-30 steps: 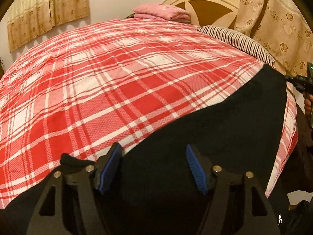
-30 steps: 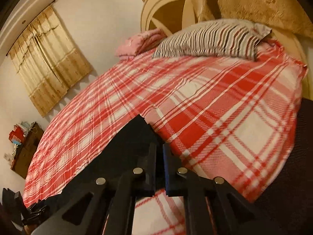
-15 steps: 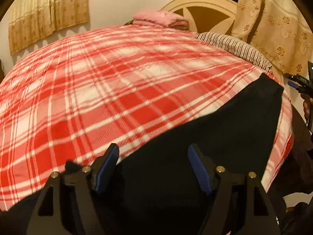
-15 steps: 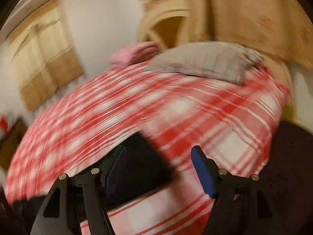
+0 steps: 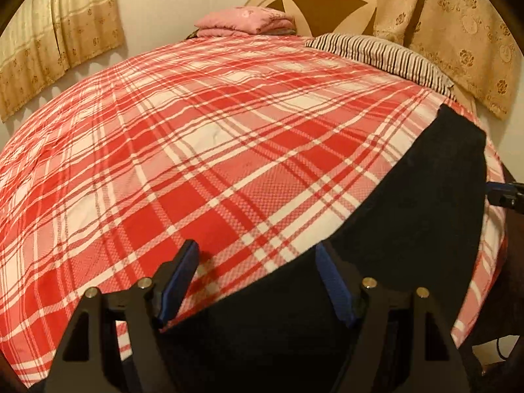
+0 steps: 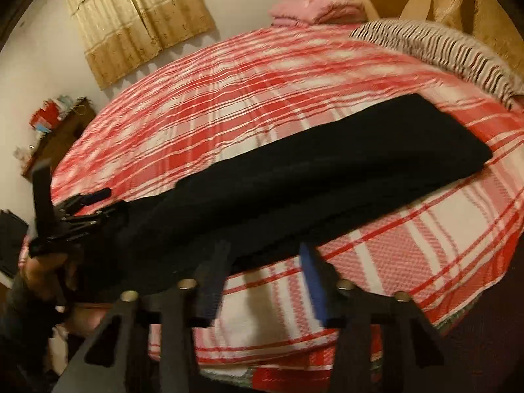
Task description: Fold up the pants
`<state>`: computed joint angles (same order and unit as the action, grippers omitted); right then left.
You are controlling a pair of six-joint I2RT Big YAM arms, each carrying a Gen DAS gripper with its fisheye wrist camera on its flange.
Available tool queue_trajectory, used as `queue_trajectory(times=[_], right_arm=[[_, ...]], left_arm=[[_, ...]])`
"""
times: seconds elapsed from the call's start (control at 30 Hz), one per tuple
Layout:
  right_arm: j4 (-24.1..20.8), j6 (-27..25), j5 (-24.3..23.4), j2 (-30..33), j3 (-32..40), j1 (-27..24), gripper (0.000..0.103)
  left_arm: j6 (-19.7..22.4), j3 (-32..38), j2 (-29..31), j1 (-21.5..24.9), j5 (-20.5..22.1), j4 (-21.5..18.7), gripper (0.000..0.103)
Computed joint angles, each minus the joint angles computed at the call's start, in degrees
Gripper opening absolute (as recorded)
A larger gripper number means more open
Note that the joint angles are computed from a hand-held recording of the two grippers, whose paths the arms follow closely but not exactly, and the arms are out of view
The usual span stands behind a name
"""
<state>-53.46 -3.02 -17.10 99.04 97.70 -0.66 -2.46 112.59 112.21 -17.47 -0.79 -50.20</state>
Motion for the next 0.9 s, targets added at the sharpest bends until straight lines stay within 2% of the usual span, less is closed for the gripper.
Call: queue_trajectory(times=[0.07, 0.13, 0.27, 0.33, 0.53, 0.73, 0.9], right_arm=[[0.71, 1.82, -0.81, 0.04, -0.48, -0.42, 0.038], [3.08, 3.39, -1.72, -0.69, -1.55, -0.65, 0.037], [2.45, 4.20, -0.95, 0.46, -0.33, -0.33, 0.036], [3.12, 3.27, 0.39, -0.01, -0.81, 0.25, 0.002], [3.61, 3.82, -0.60, -0.74, -1.48, -0.59, 0.001], [2.73, 2.77, -1.83, -2.09, -2.85, -1.07, 0.002], [2.53, 1.68, 0.00, -1.54, -3.34, -0.88, 0.002]], left_arm=[[-0.35, -0.05, 0.29, 0.19, 0.70, 0.01, 0.077], [-1.12, -1.24, -0.23, 0.48, 0.63, 1.07, 0.085], [-2.80, -2.58, -0.81, 0.96, 1.32, 2.39, 0.088], [-2.63, -2.83, -0.96, 0.87, 0.74, 2.71, 0.088], [-2.54, -2.81, -0.87, 1.06, 0.18, 3.06, 0.089], [-4.82, -2.69, -0.68, 1.78, 0.49, 3.27, 0.090], [-4.80, -3.28, -1.09, 1.68, -0.45, 3.61, 0.090]])
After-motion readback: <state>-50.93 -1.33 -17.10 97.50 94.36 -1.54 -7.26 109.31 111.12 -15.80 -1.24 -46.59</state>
